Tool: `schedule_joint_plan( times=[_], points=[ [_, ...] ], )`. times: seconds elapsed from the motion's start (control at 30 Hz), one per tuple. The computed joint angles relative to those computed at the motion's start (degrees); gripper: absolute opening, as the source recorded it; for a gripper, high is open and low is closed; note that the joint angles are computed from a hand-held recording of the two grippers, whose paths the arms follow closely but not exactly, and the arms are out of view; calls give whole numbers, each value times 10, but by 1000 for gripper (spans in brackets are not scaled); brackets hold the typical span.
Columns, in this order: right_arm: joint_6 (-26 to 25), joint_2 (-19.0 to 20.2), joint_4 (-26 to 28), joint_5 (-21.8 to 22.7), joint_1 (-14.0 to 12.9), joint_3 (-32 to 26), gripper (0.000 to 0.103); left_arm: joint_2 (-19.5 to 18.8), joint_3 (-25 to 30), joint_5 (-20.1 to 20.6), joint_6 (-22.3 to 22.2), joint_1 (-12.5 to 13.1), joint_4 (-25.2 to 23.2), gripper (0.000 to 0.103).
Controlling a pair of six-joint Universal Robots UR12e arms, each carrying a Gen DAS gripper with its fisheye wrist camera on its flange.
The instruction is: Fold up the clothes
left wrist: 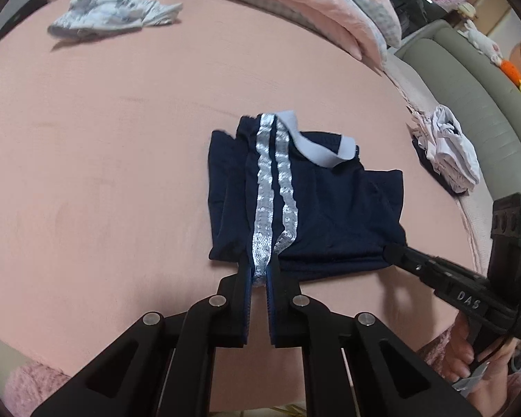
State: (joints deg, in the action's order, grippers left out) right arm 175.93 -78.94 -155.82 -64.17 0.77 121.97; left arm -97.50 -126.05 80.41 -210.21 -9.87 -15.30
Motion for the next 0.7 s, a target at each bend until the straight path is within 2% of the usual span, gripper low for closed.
schedule_joint_plan(
  times=[0.17,0.2,0.3,0.4,0.47,0.53,0.6,0.63,0.7],
  points=[
    [3,6,5,6,-4,5,6,-2,-6,-25,-30,8,-3,6],
    [-1,5,8,5,-4,4,7,-1,-3,-9,-32,6,-13,6],
    [-7,0,16,-2,-6,2,7,5,13,76,-53,-4,-52,6],
    [-7,-6,35,8,-10,-2,13,9,11,55,-52,3,-17,6],
    [-8,-16,8,-17,-3,0,20,2,26,62,-11,-9,-20,6],
    [-9,-26,-47,-56,12,5,30,-11,43,70,35,-27,-12,6],
    [-24,-26,-85,-72,23,5,39,-28,59,56,76,-37,-7,7],
    [-36,-23,-90,-73,28,1,39,-36,66,53,86,-41,-14,7],
    [-60,-8,-58,-72,36,-12,39,-56,87,73,103,-51,-46,7]
  ],
)
